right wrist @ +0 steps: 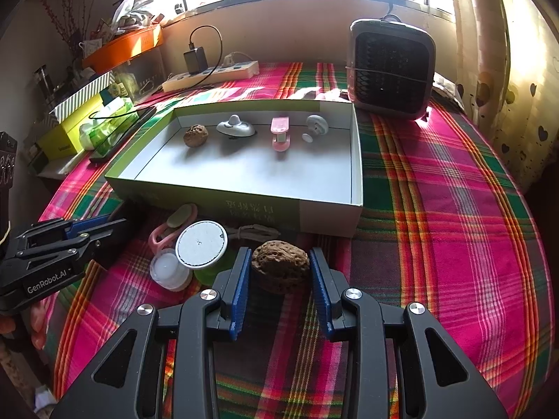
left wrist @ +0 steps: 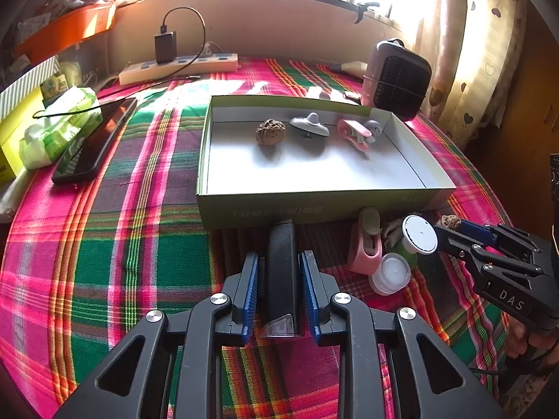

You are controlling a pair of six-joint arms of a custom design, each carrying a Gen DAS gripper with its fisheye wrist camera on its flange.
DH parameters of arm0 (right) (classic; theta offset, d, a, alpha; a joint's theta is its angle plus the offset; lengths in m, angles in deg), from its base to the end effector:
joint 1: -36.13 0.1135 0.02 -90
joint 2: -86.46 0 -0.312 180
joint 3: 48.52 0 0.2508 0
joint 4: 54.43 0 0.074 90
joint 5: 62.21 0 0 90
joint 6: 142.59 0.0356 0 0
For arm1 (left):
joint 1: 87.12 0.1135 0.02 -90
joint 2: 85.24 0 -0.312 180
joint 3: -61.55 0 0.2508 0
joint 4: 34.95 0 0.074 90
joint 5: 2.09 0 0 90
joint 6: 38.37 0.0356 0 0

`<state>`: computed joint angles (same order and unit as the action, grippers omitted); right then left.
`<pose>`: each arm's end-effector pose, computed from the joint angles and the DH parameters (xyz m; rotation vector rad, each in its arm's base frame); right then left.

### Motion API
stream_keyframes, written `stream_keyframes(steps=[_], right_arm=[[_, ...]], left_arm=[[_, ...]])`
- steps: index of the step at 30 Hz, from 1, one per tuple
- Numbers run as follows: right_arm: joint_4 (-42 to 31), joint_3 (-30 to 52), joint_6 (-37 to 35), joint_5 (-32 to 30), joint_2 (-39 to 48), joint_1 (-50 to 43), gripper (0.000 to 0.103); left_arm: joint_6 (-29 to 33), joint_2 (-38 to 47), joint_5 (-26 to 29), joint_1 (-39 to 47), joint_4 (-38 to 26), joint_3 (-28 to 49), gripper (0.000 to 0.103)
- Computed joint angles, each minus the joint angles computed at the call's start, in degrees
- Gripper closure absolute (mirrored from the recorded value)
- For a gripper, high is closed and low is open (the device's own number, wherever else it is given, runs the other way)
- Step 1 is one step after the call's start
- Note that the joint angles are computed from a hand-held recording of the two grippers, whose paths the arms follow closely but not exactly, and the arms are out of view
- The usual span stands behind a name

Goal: Organize objects
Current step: 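Carry the brush toward the box with the left tool while the right drops the walnut inside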

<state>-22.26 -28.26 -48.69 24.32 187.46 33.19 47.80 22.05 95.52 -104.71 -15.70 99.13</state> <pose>0.1922 -0.0077 0.0901 0.1166 2.4152 0.0809 0.2553 -0.0859 0.0919 0.3542 2.4431 -0.3261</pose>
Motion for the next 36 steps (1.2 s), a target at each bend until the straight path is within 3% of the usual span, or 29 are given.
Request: stream_keyframes(steps=[18,36], right_arm=[[-11.94,6.85,-1.4,0.46,-8.12,1.87,0.068],[-22.93,23.77,-4.0,0.79,1.67,5.55,0.068]], left_arm=[[1.01,-5.66,2.29,1.29,-5.0,2.42,0.081],[2.06,-1.21,3.9,2.84,-10.54,11.67,0.081]])
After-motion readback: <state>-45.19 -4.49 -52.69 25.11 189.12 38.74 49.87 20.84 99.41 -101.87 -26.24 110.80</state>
